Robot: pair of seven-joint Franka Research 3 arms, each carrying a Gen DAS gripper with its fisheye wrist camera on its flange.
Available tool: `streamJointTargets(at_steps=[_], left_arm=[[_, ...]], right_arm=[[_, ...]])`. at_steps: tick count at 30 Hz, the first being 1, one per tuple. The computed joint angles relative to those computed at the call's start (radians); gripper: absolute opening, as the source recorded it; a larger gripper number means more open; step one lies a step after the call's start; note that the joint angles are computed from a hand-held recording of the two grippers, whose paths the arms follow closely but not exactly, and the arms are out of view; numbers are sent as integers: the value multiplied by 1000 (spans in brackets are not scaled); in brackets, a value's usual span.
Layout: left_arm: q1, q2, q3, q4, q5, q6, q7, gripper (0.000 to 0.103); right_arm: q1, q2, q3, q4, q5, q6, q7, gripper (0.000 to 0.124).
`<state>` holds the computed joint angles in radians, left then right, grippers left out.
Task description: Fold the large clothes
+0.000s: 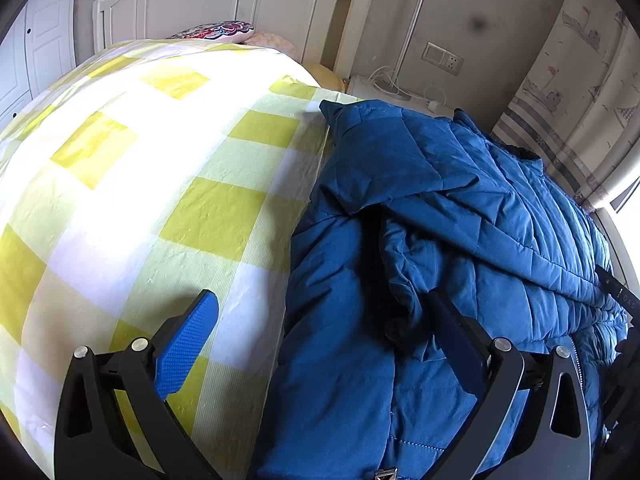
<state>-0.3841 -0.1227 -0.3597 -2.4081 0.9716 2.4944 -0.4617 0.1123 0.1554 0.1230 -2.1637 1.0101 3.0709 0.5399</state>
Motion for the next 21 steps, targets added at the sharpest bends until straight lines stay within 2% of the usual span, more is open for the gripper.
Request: streamJointTargets(at_steps=[1,3,4,5,6,7,11,13,15,17,18,19,21], left_arm=[[-1,2,5,4,-25,3,28,99],[-7,0,29,14,-162,30,159,99],[-4,-18,42,5,-194,73,141,99],[34,-46,20,-5,-155,130,75,99],[52,-59,15,1,-57,169,-13,99],[69,-59,1,21,3,176,-49,99],[63,102,11,243,48,131,139,99],[41,201,32,332,-4,100,250,99],[24,328,29,436,-118,-18,410,99],[-63,384,64,508,-40,-159,430,99],[-84,391,73,520,-39,-187,435,99],[-97,387,83,523,-47,-191,437,98],[-102,365,105,519,-39,-142,432,98]], right_arm=[[-2,2,6,0,12,-1,-11,71],[0,8,-2,13,-10,-18,9,72],[-2,6,-2,12,-8,-22,7,72],[-3,5,1,11,-1,-21,0,72],[-2,4,0,9,-2,-18,0,72],[0,6,-1,10,-4,-13,0,72],[-2,6,2,12,1,-13,-7,72],[-2,7,2,12,2,-14,-7,72],[-4,7,5,15,13,-17,-16,72],[-5,4,6,15,26,-22,-31,72],[-3,4,4,15,25,-21,-30,73],[-3,4,3,16,28,-24,-33,73],[-1,4,2,18,31,-27,-35,73]])
